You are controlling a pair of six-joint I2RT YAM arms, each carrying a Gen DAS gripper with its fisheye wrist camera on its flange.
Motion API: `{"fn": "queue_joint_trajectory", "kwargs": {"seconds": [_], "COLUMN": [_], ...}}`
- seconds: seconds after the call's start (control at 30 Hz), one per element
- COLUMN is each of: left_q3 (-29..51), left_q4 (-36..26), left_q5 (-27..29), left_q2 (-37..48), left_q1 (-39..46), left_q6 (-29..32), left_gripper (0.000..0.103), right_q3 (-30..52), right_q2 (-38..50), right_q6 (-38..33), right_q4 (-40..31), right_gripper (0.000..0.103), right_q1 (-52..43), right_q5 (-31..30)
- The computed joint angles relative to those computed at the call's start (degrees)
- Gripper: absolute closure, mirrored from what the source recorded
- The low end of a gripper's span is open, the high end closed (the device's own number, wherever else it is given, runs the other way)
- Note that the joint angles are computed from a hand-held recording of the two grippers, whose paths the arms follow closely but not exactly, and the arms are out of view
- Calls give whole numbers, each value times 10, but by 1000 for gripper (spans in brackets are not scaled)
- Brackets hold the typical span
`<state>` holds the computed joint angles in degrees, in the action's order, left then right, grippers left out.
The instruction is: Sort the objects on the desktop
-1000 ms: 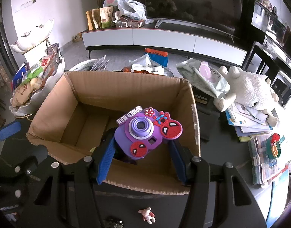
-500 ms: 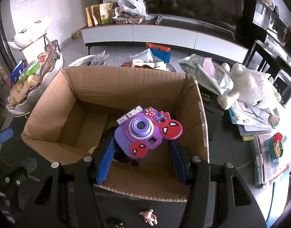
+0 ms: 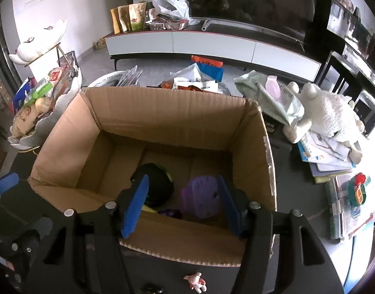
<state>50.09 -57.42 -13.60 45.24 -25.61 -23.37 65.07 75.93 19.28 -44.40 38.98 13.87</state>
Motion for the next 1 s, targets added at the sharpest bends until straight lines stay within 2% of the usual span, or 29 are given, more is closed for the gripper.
{"fn": "queue_joint_trajectory", "kwargs": {"seconds": [0.23,0.3,0.5,1.0], "left_q3": [-3,-5,-11,10], "left_q4": [-13,-18,-35,-102], "left_q5": [-25,-34,-52,-129], "left_q2": [-12,-15,-23,-37], "left_q1": [-17,-22,-43,-170], "left_q6": [-22,-31,-55,-149], "left_gripper": [1,1,1,1], "right_q3": [-9,-16,-36,-53], "right_q2": [-39,-56,-98,-150], "right_q6": [7,9,19,44], "right_q4": [-12,-12,-18,-46], "right_gripper": [25,24,4,1], "right_q1": [39,47,70,75], "right_q5": [56,58,82,73]}}
